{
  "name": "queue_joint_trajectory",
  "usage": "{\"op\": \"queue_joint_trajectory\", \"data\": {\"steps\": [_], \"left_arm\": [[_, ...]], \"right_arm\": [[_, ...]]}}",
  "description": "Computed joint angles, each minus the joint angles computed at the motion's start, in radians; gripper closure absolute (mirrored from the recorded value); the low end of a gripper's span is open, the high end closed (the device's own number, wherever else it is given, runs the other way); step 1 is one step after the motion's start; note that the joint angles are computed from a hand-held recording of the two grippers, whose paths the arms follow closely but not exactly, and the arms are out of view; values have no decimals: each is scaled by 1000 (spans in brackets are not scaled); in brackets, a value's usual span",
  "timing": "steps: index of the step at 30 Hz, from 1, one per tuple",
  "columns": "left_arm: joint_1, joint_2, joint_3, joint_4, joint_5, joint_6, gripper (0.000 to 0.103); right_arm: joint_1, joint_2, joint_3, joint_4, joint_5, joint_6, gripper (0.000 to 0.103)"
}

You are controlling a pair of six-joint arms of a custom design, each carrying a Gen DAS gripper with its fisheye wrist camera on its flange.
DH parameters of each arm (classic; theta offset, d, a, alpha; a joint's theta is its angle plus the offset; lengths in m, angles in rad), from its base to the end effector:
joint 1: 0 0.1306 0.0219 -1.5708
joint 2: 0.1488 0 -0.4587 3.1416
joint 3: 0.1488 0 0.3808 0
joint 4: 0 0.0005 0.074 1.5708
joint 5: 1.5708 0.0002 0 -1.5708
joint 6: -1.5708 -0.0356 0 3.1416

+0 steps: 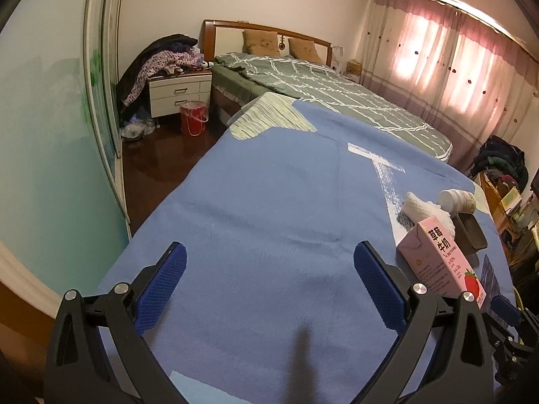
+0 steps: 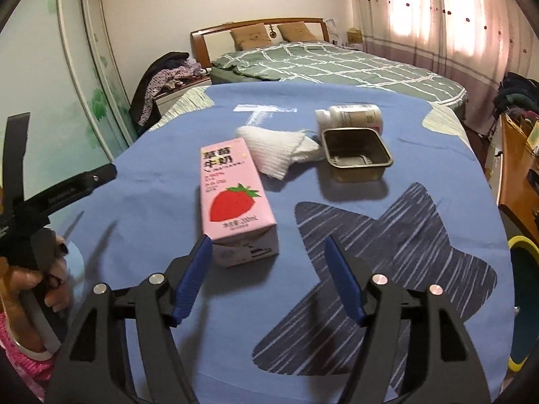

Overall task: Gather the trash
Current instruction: 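Close the right tool on the pink strawberry milk carton, then carry the milk carton with the right tool into the bin and open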

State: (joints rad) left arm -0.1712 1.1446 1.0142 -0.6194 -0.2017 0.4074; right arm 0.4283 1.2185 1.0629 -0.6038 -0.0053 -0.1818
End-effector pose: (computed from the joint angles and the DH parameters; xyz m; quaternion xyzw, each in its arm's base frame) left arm 0.3494 -0.0537 0.4479 -0.1474 0.9012 -0.0248 0.4069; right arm 0.3501 0.1595 0.4452 -0.1140 0.9117 0.1208 0.3757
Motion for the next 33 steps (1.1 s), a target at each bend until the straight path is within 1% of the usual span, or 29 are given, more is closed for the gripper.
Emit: {"op": "queue_joint_trajectory", "data": {"steps": [4, 12, 13, 14, 15, 16, 21, 27, 30, 33], "left_arm": [[0, 4, 2, 3, -1, -4, 5], [-18, 0, -1, 7, -24, -14, 5], [-19, 0, -1, 7, -25, -15, 5], [-19, 0, -2, 8, -25, -16, 5], [-20, -3, -4, 7, -26, -17, 5], [-19, -3, -5, 8, -25, -18, 5], [-22, -3, -6, 10, -27, -22, 5], [-26, -4, -7, 13, -33, -32, 5], [-33, -1, -5, 9, -38, -40, 5], [-48, 3, 0, -1, -40, -44, 5]], "right_arm": [[19, 14, 10, 2, 14, 8, 33], [27, 100, 67, -25, -2, 9, 33], [26, 103, 68, -23, -7, 7, 38], [27, 108, 71, -26, -12, 5, 48], [28, 112, 74, -30, -12, 5, 51], [27, 111, 73, -28, -14, 4, 51], [16, 77, 48, -2, -22, -17, 52], [-18, -13, -10, 30, -51, -67, 53], [-63, -67, -42, 38, -61, -102, 55], [-119, -112, -63, 29, -78, -119, 55]]}}
